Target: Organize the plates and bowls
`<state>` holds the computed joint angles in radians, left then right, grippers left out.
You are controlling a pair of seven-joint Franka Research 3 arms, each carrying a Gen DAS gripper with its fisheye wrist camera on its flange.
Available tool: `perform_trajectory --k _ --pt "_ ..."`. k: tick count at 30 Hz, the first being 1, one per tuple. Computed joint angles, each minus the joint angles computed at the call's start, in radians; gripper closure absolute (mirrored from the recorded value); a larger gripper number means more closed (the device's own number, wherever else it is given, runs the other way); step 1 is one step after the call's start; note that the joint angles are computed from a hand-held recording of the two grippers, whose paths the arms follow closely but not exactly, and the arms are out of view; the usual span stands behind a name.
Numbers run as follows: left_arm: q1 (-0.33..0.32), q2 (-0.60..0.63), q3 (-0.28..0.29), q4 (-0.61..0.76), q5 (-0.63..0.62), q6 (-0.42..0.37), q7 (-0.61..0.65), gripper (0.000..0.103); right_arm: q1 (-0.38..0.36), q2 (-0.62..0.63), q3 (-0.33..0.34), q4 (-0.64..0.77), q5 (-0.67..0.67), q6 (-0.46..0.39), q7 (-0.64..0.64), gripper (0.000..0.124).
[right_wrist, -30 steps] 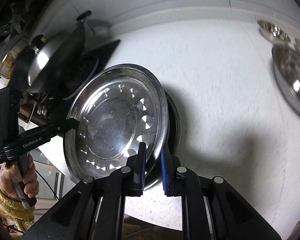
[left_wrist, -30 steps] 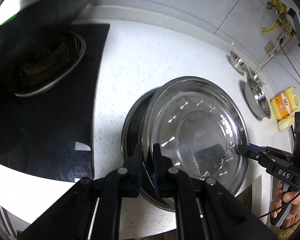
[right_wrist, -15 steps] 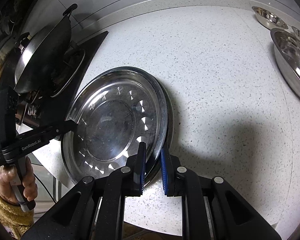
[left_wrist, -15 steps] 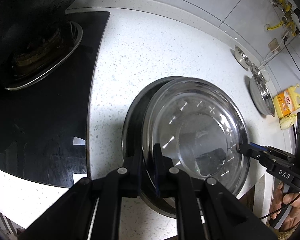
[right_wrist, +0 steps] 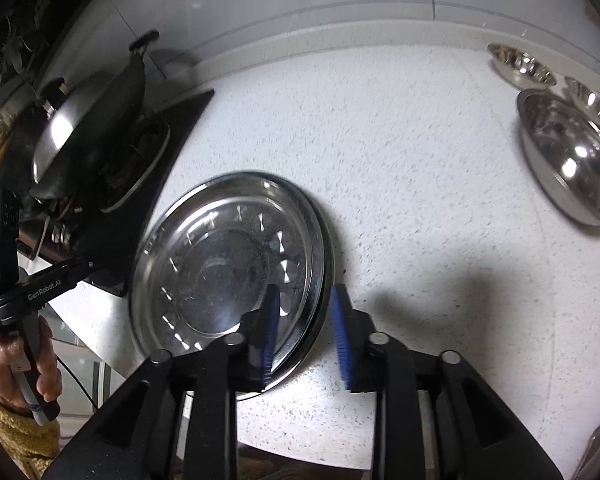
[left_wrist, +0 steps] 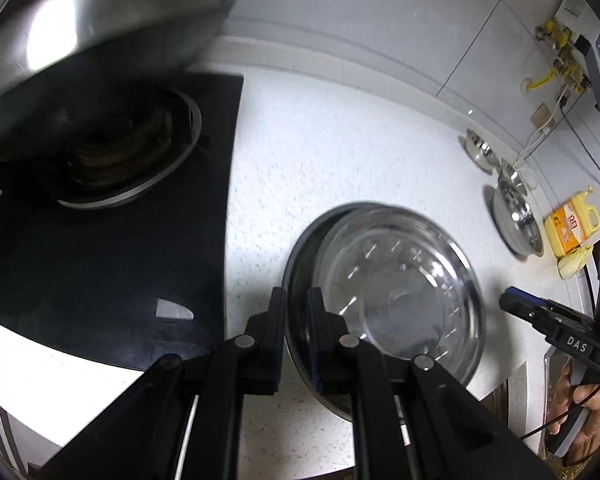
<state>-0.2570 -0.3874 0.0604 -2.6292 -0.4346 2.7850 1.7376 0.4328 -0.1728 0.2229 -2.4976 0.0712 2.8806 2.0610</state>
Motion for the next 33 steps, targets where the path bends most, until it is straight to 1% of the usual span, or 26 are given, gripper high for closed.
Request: perform_trajectory --k 2,3,4,5,8,10,12,14,15,16,17,19,21,23,25,27,28,30,33 --pt "-0.035 -0.024 0.022 0.009 -0.041 -0.011 0.032 0.093 -0.013 -0.055 0.010 -0.045 -0.013 0.028 0.033 0.092" --pt "-0.052 -0.030 0.029 0.017 -0.061 -0.019 0.047 0.093 -0.025 -0.079 0.018 -0.062 -0.021 0.032 0.050 0.085" --pt "-0.069 -0.035 0.031 0.026 -0.082 -0.026 0.062 0.093 -0.041 -0.117 0.027 -0.093 -0.028 0.042 0.076 0.082" --pt "-0.088 -0.036 0.026 0.042 -0.099 -0.034 0.073 0.093 -0.052 -0.151 0.031 -0.119 -0.027 0.047 0.090 0.082" --pt "-0.121 -0.016 -0.002 0.096 -0.126 -0.068 0.084 0.093 -0.126 -0.288 0.053 -0.206 -0.048 0.035 0.132 0.075" --pt "-0.131 0.026 -0.037 0.156 -0.128 -0.098 0.084 0.093 -0.171 -0.363 0.045 -0.246 -0.057 0.022 0.127 0.066" --pt "-0.130 0.093 -0.084 0.234 -0.116 -0.116 0.066 0.093 -0.234 -0.431 0.038 -0.274 -0.073 -0.006 0.118 0.058" --pt "-0.129 0.175 -0.126 0.329 -0.115 -0.135 0.059 0.093 -0.288 -0.471 0.028 -0.290 -0.088 -0.024 0.102 0.056" --pt "-0.127 0.224 -0.152 0.385 -0.114 -0.145 0.046 0.093 -0.306 -0.484 0.009 -0.296 -0.089 -0.030 0.082 0.054" --pt "-0.125 0.280 -0.175 0.448 -0.113 -0.157 0.034 0.093 -0.315 -0.489 -0.024 -0.301 -0.084 -0.030 0.050 0.053" --pt "-0.120 0.324 -0.197 0.500 -0.103 -0.169 0.020 0.093 -0.325 -0.486 -0.052 -0.302 -0.078 -0.032 0.017 0.052" --pt "-0.111 0.440 -0.241 0.631 -0.038 -0.190 -0.049 0.093 -0.339 -0.463 -0.092 -0.292 -0.061 -0.037 -0.044 0.050" --pt "-0.117 0.567 -0.270 0.780 0.077 -0.220 -0.135 0.093 -0.350 -0.421 -0.135 -0.268 -0.040 -0.050 -0.114 0.049" --pt "-0.132 0.683 -0.280 0.924 0.176 -0.268 -0.220 0.093 -0.345 -0.368 -0.185 -0.237 -0.004 -0.055 -0.191 0.049" --pt "-0.145 0.802 -0.291 1.078 0.246 -0.329 -0.270 0.093 -0.355 -0.318 -0.204 -0.210 0.020 -0.054 -0.251 0.049" --pt "-0.173 0.898 -0.278 1.202 0.339 -0.363 -0.338 0.093 -0.343 -0.262 -0.237 -0.178 0.066 -0.044 -0.320 0.049" --pt "-0.176 0.942 -0.282 1.260 0.363 -0.385 -0.353 0.093 -0.339 -0.231 -0.249 -0.159 0.090 -0.041 -0.348 0.049" --pt "-0.182 1.007 -0.289 1.344 0.405 -0.428 -0.392 0.093 -0.324 -0.176 -0.273 -0.124 0.146 -0.040 -0.406 0.049" --pt "-0.188 1.083 -0.305 1.442 0.463 -0.483 -0.429 0.093 -0.316 -0.104 -0.289 -0.068 0.214 -0.063 -0.487 0.049"
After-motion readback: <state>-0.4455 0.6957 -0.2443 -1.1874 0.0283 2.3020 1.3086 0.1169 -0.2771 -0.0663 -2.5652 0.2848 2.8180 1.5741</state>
